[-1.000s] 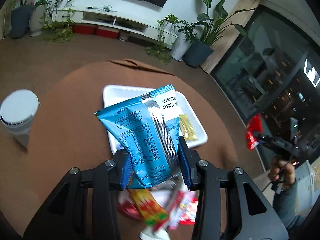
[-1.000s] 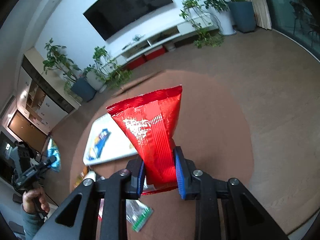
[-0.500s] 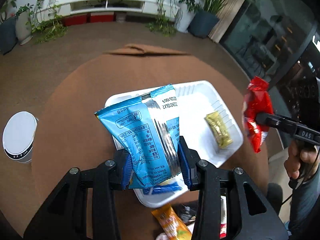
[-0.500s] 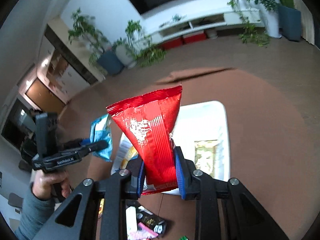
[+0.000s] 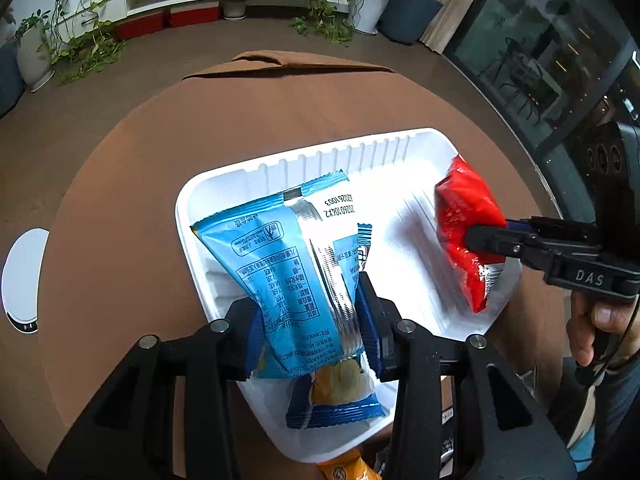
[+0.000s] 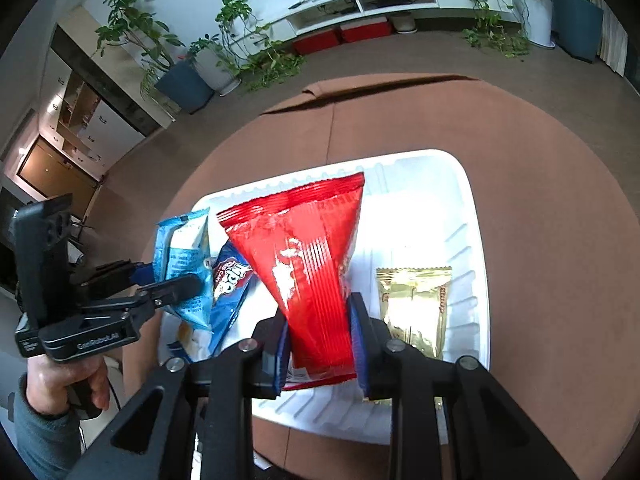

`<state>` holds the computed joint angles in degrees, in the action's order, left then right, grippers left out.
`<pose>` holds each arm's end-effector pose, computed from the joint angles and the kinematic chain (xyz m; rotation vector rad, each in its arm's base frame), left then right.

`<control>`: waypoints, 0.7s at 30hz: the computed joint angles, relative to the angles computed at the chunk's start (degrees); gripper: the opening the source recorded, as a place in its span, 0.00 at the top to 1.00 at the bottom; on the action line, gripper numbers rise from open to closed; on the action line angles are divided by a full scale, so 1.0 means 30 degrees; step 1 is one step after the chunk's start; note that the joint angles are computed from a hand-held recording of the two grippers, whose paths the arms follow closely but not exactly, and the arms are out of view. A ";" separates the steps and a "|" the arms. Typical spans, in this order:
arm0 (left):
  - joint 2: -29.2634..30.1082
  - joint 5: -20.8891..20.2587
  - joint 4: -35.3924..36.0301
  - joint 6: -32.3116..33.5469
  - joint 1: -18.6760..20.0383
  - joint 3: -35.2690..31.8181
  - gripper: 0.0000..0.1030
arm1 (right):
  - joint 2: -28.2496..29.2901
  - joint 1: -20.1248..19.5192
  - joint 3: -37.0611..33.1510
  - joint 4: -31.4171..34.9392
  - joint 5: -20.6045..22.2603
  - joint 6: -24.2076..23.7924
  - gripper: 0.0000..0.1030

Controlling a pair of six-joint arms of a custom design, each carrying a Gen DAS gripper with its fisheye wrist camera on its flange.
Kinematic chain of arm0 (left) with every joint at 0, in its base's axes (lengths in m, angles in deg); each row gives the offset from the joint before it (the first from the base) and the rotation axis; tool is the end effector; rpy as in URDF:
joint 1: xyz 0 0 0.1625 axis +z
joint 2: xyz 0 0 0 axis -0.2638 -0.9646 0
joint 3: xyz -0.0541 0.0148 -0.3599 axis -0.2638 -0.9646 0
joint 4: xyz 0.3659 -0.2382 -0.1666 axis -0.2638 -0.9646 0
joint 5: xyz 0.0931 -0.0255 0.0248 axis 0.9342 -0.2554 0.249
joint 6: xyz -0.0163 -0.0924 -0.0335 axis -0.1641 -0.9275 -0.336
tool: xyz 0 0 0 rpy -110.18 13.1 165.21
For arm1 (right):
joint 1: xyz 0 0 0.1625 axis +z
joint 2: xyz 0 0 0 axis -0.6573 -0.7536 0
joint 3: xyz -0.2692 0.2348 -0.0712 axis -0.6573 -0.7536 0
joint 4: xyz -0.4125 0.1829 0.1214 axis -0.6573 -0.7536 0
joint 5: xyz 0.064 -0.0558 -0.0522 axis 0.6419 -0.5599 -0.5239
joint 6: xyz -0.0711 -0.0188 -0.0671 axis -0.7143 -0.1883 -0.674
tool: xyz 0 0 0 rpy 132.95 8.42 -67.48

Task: Organize snacks
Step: 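Lower the light-blue packet into the tray with the left tool while the right tool releases the red bag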

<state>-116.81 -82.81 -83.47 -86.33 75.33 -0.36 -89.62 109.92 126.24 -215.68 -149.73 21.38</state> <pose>-0.2156 -0.7330 0.0040 0.7112 2.5901 -0.2989 -0.1146 -0.6292 0.3254 0.2766 -2.7074 0.5754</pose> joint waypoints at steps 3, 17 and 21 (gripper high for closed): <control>0.0276 0.0234 0.0195 0.0025 -0.0034 -0.0226 0.61 | 0.0215 0.0130 0.0084 -0.0645 -0.0503 -0.0265 0.73; 0.1232 0.0726 0.0199 0.0382 -0.0017 -0.0783 0.47 | 0.0643 0.0378 0.0866 -0.2493 -0.1567 -0.1346 0.72; 0.1287 0.0837 0.0152 0.0340 -0.0001 -0.0811 0.43 | 0.0754 0.0233 0.0825 -0.2680 -0.1516 -0.1253 0.66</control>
<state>-112.95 -80.30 -83.02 -85.31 75.33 -2.80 -87.35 110.61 128.72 -223.72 -154.28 17.62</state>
